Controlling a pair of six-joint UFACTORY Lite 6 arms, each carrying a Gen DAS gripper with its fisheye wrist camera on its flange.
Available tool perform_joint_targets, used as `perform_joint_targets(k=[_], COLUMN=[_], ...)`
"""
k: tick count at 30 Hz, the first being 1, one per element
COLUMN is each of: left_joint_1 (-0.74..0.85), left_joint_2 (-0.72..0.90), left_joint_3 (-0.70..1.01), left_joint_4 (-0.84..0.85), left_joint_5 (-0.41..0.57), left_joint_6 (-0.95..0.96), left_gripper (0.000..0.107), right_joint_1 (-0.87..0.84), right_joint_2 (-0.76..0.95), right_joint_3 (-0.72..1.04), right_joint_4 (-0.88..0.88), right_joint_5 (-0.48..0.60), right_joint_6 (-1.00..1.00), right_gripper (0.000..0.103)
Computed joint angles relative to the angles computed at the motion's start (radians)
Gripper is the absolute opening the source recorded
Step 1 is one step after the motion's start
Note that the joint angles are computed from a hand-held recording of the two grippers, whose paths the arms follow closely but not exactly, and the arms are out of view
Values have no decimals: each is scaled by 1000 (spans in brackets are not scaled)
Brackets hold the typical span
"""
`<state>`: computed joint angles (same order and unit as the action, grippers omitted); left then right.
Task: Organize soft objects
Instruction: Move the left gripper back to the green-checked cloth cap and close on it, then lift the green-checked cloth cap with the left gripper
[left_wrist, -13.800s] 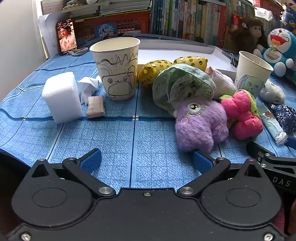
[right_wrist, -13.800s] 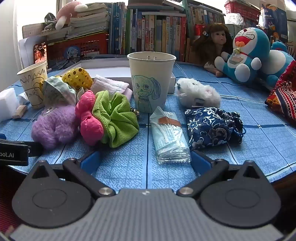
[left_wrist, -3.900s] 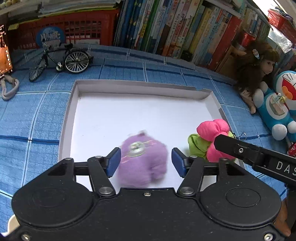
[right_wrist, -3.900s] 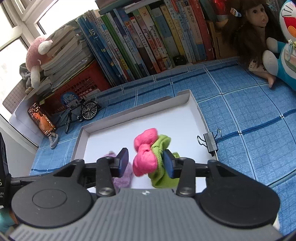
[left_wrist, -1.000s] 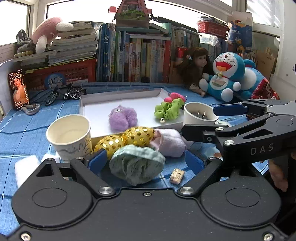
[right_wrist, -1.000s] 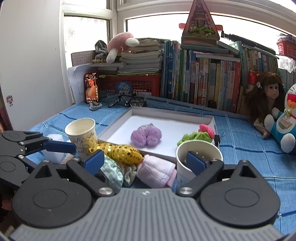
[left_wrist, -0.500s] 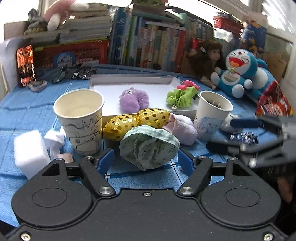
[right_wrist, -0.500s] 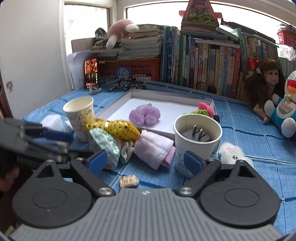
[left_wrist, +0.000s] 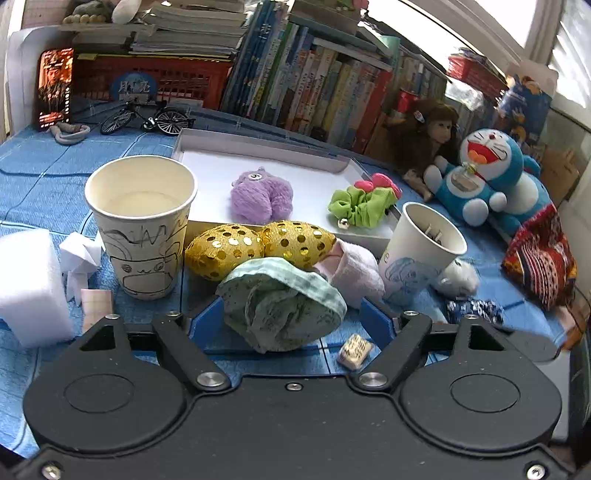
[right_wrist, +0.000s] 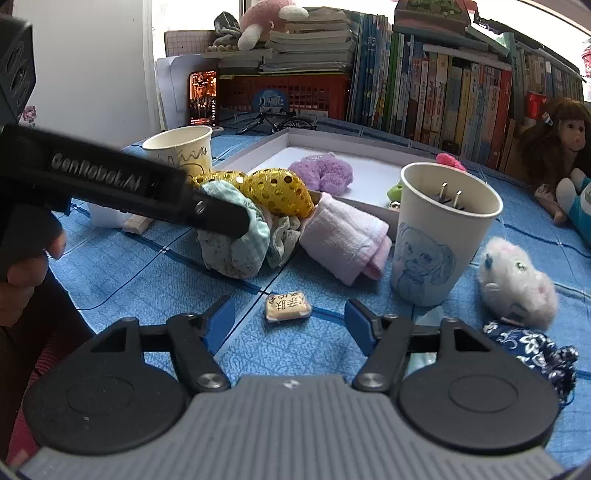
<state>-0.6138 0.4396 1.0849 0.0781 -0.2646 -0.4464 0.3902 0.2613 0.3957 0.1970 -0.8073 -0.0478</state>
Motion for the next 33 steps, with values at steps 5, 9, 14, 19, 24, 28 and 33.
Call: perform_joint_targets(k=[5, 9, 14, 19, 24, 28, 33], left_joint_1=[0, -4, -2, 0, -5, -18, -34], left_joint_2=[54, 94, 144, 173, 182, 159, 101], left_joint_3=[55, 100, 160, 190, 207, 181, 112], left_joint_4=[9, -31, 9, 99, 94, -55, -175], left_joint_5=[3, 17, 60, 76, 101, 100, 71], left_joint_6=[-70, -55, -122, -225, -219, -41, 117], left_gripper=[80, 80, 76, 61, 43, 30, 23], right_joint_1=[42, 70, 79, 72, 73, 83, 66], right_joint_2=[70, 108, 117, 117, 117, 118, 107], right_joint_3=[42, 65, 67, 64, 62, 55, 33], right_joint_4=[70, 115, 135, 127, 131, 161, 177], right_joint_5=[-31, -44, -57, -62, -66, -84, -109], right_joint_6=[-21, -22, -21, -6, -9, -2, 49], right_gripper=[71, 68, 64, 60, 53, 41, 34])
